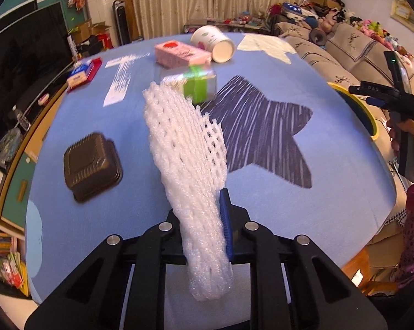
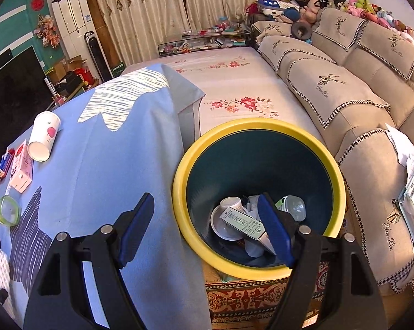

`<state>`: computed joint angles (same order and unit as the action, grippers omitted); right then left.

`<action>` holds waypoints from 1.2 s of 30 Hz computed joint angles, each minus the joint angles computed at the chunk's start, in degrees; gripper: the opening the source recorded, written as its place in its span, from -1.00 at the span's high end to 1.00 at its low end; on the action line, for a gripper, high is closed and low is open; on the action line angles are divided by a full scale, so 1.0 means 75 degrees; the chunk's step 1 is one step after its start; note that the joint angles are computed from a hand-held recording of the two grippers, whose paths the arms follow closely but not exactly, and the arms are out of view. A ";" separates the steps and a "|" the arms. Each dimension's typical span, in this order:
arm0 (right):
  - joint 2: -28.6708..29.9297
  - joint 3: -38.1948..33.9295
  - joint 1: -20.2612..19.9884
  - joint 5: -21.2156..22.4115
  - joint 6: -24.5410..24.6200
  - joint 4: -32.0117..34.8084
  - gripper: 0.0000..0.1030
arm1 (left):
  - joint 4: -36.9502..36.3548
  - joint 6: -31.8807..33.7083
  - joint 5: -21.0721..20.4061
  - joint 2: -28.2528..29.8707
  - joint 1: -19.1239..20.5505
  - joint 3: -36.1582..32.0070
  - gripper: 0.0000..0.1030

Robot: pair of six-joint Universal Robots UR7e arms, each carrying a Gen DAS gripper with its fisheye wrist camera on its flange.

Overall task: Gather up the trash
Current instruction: 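Grasp the white foam net sleeve with the left tool and lift, then carry the foam net sleeve over the bin with the left tool and release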

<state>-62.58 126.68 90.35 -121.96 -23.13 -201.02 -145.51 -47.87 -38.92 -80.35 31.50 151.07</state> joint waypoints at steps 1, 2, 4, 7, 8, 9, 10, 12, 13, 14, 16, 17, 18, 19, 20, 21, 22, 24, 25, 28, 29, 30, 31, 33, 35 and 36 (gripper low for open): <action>-0.0029 0.0019 -0.0015 0.0008 -0.0006 -0.0013 -0.42 | -0.0177 0.0190 0.0027 0.0100 -0.0014 -0.0061 0.65; -0.0052 0.0018 -0.0030 0.0020 -0.0005 -0.0005 -0.42 | -0.0389 0.0396 0.0029 0.0209 -0.0008 -0.0122 0.65; -0.0132 0.0059 -0.0074 0.0054 -0.0004 -0.0013 -0.42 | -0.0971 0.0947 -0.0006 0.0513 0.0067 -0.0285 0.65; -0.0289 0.0164 -0.0147 0.0090 -0.0009 -0.0068 -0.42 | -0.2001 0.1856 -0.0087 0.1133 0.0211 -0.0596 0.65; -0.0333 0.0200 -0.0160 0.0088 -0.0005 -0.0089 -0.43 | -0.2306 0.2122 -0.0118 0.1343 0.0261 -0.0709 0.65; -0.0411 0.0246 -0.0199 0.0107 -0.0015 -0.0097 -0.42 | -0.2681 0.2488 -0.0180 0.1625 0.0353 -0.0888 0.65; -0.0500 0.0301 -0.0243 0.0121 -0.0024 -0.0126 -0.42 | -0.2946 0.2770 -0.0242 0.1865 0.0434 -0.1052 0.65; -0.0631 0.0358 -0.0305 0.0126 -0.0043 -0.0154 -0.42 | -0.3382 0.3325 -0.0411 0.2293 0.0589 -0.1412 0.65; -0.0680 0.0387 -0.0331 0.0124 -0.0049 -0.0175 -0.42 | -0.3611 0.3656 -0.0519 0.2550 0.0663 -0.1642 0.65; -0.0758 0.0424 -0.0374 0.0126 -0.0062 -0.0192 -0.42 | -0.3770 0.3914 -0.0622 0.2755 0.0706 -0.1842 0.65; -0.0906 0.0475 -0.0470 0.0160 -0.0083 -0.0205 -0.42 | -0.4060 0.4483 -0.0944 0.3218 0.0865 -0.2342 0.65; -0.0968 0.0496 -0.0522 0.0178 -0.0082 -0.0209 -0.42 | -0.4087 0.4694 -0.1121 0.3434 0.0951 -0.2614 0.65; -0.1021 0.0511 -0.0573 0.0196 -0.0078 -0.0207 -0.42 | -0.4089 0.4942 -0.1360 0.3689 0.1052 -0.2952 0.65; -0.1089 0.0534 -0.0643 0.0230 -0.0079 -0.0201 -0.42 | -0.4067 0.5095 -0.1516 0.3869 0.1110 -0.3189 0.65; -0.1151 0.0562 -0.0710 0.0266 -0.0083 -0.0198 -0.42 | -0.3997 0.5258 -0.1688 0.4102 0.1184 -0.3507 0.65; -0.1193 0.0575 -0.0765 0.0288 -0.0075 -0.0191 -0.42 | -0.3939 0.5359 -0.1802 0.4275 0.1230 -0.3741 0.65; -0.1248 0.0595 -0.0844 0.0328 -0.0071 -0.0175 -0.42 | -0.3855 0.5477 -0.1933 0.4511 0.1290 -0.4063 0.65; -0.1311 0.0608 -0.0981 0.0403 -0.0066 -0.0141 -0.43 | -0.3666 0.5567 -0.2127 0.4916 0.1393 -0.4635 0.65; -0.1344 0.0614 -0.1058 0.0446 -0.0050 -0.0108 -0.43 | -0.3504 0.5609 -0.2260 0.5137 0.1450 -0.4972 0.65; -0.1416 0.0604 -0.1235 0.0511 -0.0028 0.0003 -0.43 | -0.3128 0.5838 -0.2394 0.5799 0.1517 -0.5857 0.65; -0.1446 0.0604 -0.1299 0.0545 -0.0020 0.0033 -0.43 | -0.2986 0.5834 -0.2422 0.5996 0.1516 -0.6119 0.65; -0.1475 0.0597 -0.1368 0.0576 -0.0010 0.0071 -0.43 | -0.2832 0.5848 -0.2503 0.6199 0.1568 -0.6409 0.65; -0.1504 0.0610 -0.1427 0.0600 -0.0005 0.0076 -0.43 | -0.2579 0.5826 -0.2637 0.6431 0.1633 -0.6775 0.65; -0.1549 0.0616 -0.1535 0.0650 0.0008 0.0097 -0.43 | -0.2260 0.5764 -0.2769 0.6828 0.1711 -0.7313 0.65; -0.1608 0.0603 -0.1653 0.0684 0.0024 0.0170 -0.43 | -0.1880 0.5716 -0.2892 0.7230 0.1796 -0.7881 0.65; -0.1625 0.0599 -0.1691 0.0692 0.0021 0.0185 -0.43 | -0.1748 0.5705 -0.2925 0.7380 0.1831 -0.8075 0.65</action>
